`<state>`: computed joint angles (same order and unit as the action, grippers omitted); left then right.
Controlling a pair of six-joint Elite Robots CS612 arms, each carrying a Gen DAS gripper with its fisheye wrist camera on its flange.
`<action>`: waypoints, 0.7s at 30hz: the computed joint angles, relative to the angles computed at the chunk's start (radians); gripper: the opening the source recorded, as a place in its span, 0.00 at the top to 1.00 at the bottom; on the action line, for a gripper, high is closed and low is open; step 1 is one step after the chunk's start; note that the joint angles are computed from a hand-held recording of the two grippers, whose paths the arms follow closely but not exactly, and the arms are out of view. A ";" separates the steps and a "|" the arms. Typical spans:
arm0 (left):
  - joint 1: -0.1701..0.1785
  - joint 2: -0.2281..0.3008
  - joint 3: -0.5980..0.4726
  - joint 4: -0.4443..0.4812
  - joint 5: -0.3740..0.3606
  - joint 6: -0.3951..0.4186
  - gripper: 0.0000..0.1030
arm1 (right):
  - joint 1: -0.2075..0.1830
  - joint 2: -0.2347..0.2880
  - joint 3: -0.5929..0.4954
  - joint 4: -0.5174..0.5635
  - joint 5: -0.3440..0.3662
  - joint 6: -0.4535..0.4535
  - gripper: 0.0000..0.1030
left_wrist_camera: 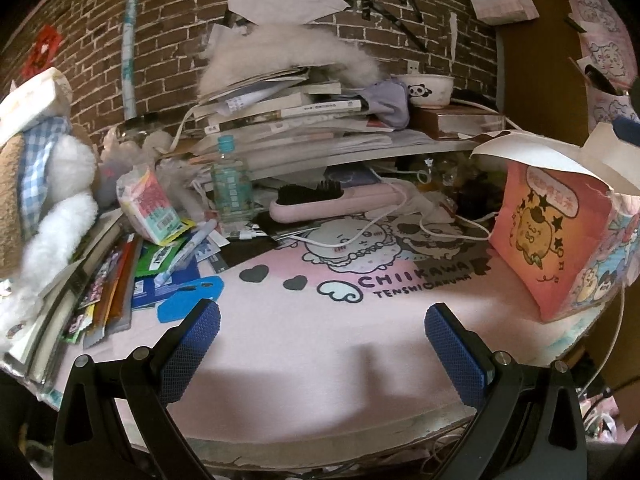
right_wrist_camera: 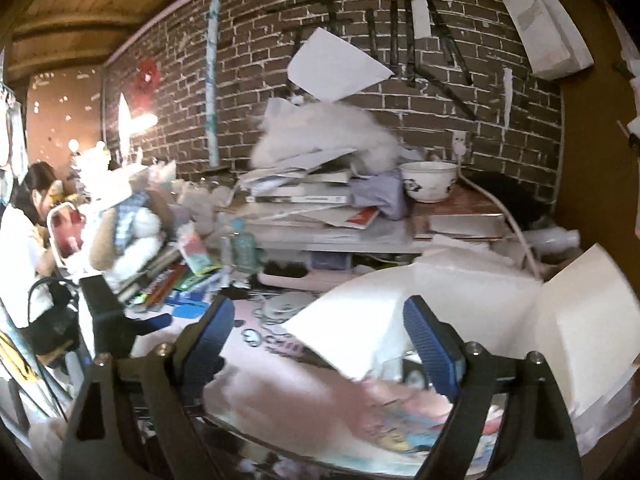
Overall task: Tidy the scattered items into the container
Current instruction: 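Withdraw the right gripper out of the box over the desk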
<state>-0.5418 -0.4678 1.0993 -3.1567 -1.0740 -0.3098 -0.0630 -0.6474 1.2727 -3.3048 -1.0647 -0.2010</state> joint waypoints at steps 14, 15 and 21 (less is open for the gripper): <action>0.002 -0.016 0.024 0.030 0.072 -0.085 0.00 | 0.024 0.046 0.035 -0.045 0.033 0.084 0.07; 0.002 -0.017 0.026 0.035 0.078 -0.095 0.00 | 0.026 0.050 0.034 -0.051 0.029 0.091 0.01; 0.000 -0.026 0.038 0.063 0.124 -0.135 0.00 | 0.038 0.071 0.028 -0.115 -0.035 0.132 0.00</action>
<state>-0.5413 -0.4938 1.1373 -3.0936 -0.9496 -0.4453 -0.0254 -0.5768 1.3004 -3.4202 -1.0993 -0.0692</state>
